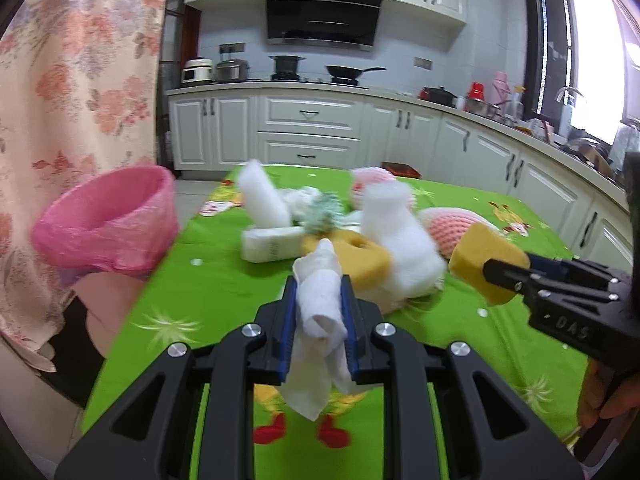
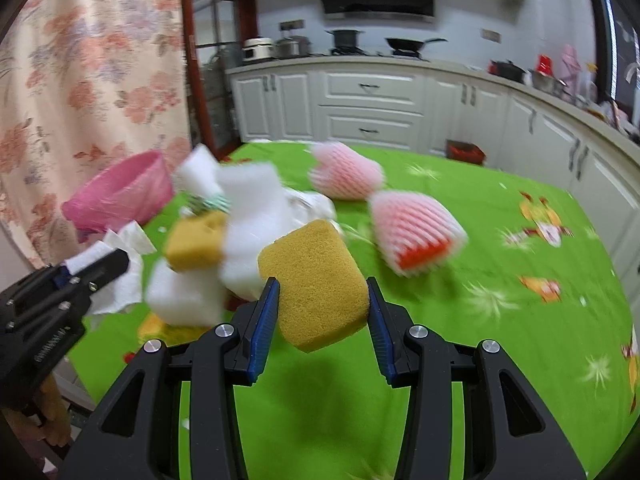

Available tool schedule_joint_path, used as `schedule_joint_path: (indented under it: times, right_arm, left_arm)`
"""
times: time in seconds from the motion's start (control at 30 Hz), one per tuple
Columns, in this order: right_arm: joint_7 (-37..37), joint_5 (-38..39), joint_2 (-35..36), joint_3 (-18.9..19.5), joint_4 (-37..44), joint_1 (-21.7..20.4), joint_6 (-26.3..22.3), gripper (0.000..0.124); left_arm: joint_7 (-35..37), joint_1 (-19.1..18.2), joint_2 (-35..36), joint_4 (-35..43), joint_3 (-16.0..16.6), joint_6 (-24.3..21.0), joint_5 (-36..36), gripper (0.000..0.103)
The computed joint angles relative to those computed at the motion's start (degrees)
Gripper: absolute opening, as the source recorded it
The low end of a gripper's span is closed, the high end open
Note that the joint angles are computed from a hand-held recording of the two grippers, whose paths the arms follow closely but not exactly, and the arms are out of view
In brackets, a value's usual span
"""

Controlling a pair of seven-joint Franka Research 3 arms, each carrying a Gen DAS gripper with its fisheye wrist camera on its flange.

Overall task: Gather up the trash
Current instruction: 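Carry tissue in left tool and sponge in right tool to pink bin, release both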

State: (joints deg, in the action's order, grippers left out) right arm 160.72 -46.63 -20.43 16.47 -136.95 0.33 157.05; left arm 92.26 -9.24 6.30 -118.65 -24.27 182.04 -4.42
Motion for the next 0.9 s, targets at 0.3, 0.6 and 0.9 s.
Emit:
schedule_joint_path:
  times: [0.3, 0.6, 0.9]
  right_arm:
    - [-3.0, -4.7, 10.6, -1.7, 13.2, 4.1, 2.3, 0.041]
    - [-15.3, 0.2, 26.1, -6.3, 31.6, 11.7, 5.3, 0.041]
    - [-35.2, 15.5, 44.9, -6.1, 55.0, 15.0, 3.7, 0.042]
  left_arm:
    - [-10.5, -3.0, -0.5, 1.9, 9.8, 0.2, 10.1, 0.020]
    - [-20.5, -1.8, 3.1, 10.4, 16.1, -2.0, 20.1, 0.021]
    - [-22.0, 1.8, 14.5, 27.9, 17.6, -8.5, 23.1, 0.023]
